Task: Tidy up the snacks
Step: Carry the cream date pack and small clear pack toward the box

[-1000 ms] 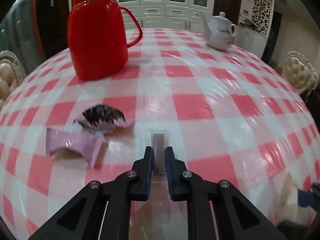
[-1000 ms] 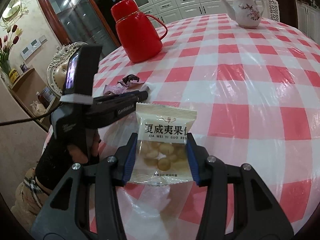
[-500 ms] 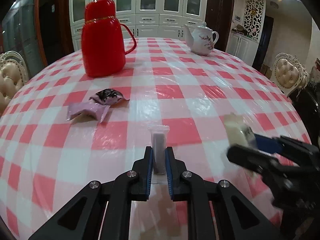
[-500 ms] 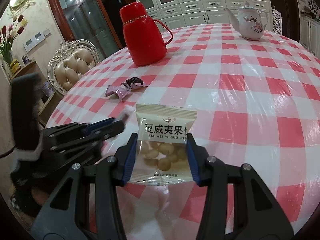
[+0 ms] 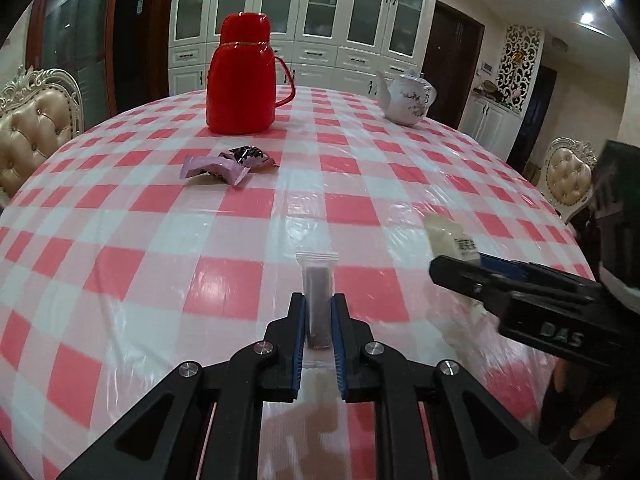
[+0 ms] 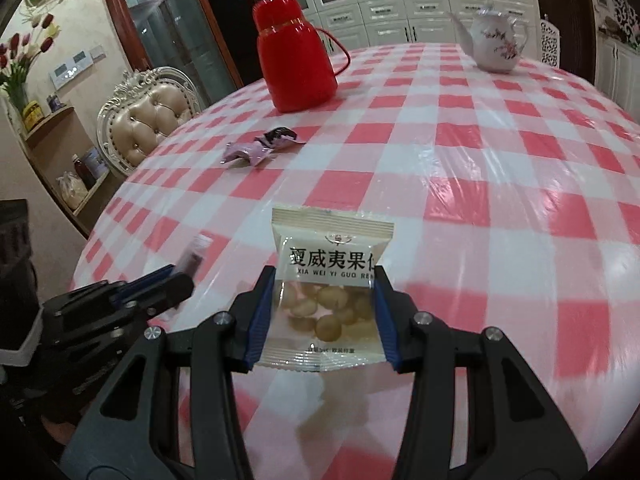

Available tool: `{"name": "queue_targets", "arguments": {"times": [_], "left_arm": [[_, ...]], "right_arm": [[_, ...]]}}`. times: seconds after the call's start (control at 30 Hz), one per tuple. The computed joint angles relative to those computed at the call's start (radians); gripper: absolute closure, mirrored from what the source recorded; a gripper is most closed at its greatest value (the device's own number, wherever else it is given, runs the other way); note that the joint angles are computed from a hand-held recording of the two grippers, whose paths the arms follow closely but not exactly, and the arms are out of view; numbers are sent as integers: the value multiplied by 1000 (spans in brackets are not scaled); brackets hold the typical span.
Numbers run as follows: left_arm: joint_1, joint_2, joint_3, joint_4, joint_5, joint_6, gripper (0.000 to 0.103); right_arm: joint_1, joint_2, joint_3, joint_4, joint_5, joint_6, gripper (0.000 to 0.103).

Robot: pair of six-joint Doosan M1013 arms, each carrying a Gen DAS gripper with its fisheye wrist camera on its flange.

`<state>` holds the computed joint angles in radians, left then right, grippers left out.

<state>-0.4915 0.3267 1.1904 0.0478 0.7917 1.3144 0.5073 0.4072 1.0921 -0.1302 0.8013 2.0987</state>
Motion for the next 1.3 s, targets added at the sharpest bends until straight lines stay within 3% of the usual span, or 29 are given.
{"name": "queue_targets", "arguments": {"times": [0.2, 0.47, 0.73, 0.93, 1.07, 1.3], "left_arm": [[-29, -75, 93, -6, -65, 15, 89], [-82, -150, 177, -38, -104, 74, 89], [-149, -179, 192, -60, -117, 167, 89], [-197, -168, 171, -89, -104, 235, 89], [-223, -147, 150, -157, -79, 314, 89], [-288, -104, 111, -231, 1, 448, 89]], "right_arm": [[35, -99, 125, -57, -79, 94, 53], [83, -182, 206, -171, -72, 141, 53], [128, -271, 308, -325, -50, 214, 53], [118, -350, 399, -399, -40, 301, 53], [95, -410, 457, -368, -30, 289, 53], [58, -515, 559, -355, 65, 306, 52]]}}
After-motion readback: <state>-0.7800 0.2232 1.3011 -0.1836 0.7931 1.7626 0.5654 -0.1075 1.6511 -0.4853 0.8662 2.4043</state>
